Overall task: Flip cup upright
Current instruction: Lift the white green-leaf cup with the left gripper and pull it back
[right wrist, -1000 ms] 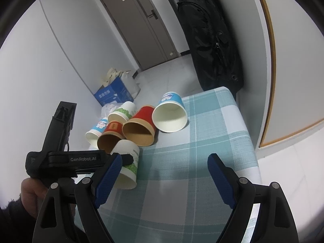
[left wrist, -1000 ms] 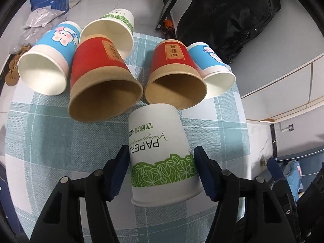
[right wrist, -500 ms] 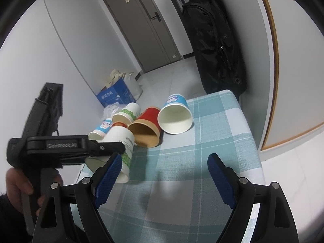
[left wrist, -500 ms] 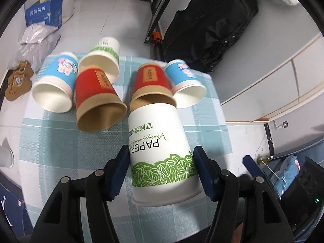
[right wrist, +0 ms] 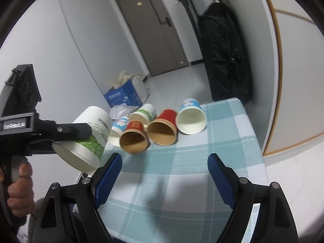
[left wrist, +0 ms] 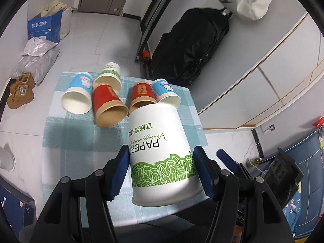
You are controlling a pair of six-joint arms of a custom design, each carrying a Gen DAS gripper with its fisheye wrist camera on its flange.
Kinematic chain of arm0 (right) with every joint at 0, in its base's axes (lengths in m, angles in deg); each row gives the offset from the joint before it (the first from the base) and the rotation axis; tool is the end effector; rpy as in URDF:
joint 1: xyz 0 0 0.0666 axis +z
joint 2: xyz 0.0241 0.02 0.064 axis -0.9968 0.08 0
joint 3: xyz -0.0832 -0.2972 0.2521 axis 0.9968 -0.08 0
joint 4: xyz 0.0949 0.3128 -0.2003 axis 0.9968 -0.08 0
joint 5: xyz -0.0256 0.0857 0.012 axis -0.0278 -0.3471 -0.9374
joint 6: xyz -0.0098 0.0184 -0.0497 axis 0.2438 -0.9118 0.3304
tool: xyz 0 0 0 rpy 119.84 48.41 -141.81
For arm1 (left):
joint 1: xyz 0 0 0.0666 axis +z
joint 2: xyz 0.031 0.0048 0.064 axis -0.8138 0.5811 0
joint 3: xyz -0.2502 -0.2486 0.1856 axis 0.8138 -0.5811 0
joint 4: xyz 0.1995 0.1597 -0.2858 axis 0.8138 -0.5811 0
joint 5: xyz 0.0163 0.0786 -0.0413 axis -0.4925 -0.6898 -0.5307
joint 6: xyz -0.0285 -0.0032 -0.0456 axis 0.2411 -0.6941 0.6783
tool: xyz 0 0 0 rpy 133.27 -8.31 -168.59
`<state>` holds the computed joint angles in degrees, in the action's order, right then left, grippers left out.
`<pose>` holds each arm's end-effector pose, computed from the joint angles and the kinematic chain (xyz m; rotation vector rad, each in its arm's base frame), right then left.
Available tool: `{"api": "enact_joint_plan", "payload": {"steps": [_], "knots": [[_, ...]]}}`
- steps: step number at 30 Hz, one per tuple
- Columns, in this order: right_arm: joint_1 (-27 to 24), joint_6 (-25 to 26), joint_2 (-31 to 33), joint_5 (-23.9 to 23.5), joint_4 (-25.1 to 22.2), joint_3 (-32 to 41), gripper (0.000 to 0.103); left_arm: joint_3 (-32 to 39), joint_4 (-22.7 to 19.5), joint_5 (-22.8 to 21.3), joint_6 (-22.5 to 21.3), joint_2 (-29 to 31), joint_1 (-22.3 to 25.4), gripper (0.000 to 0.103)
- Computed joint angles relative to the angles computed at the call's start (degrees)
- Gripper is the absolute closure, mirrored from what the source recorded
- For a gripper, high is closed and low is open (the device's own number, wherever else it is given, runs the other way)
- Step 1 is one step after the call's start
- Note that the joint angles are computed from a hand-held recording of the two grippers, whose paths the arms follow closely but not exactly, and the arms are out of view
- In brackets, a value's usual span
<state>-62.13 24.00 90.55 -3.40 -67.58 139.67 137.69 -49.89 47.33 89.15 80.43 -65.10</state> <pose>0.6569 0.2965 0.4742 -0.5326 2.2246 0.7078 0.5782 -0.1155 0.4723 -0.3750 2.4838 -0.5388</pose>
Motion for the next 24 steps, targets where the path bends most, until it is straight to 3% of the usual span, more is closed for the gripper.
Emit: {"api": "enact_joint_plan", "payload": {"steps": [14, 21, 24], "knots": [[2.7, 2.6, -6.4, 1.6, 3.5, -10.8, 0.016, -16.7, 9.5, 0.0, 6.2, -9.4, 0.8, 0.044], [2.9, 0.9, -7.9, 1.1, 3.9, -13.5, 0.016, -22.0, 15.8, 2.6, 10.6, -8.6, 0.8, 0.044], [3.3, 2.4, -8.3, 1.9, 3.5, -14.3, 0.016, -22.5, 15.9, 3.1, 10.9, -7.8, 0.6, 0.044]]}}
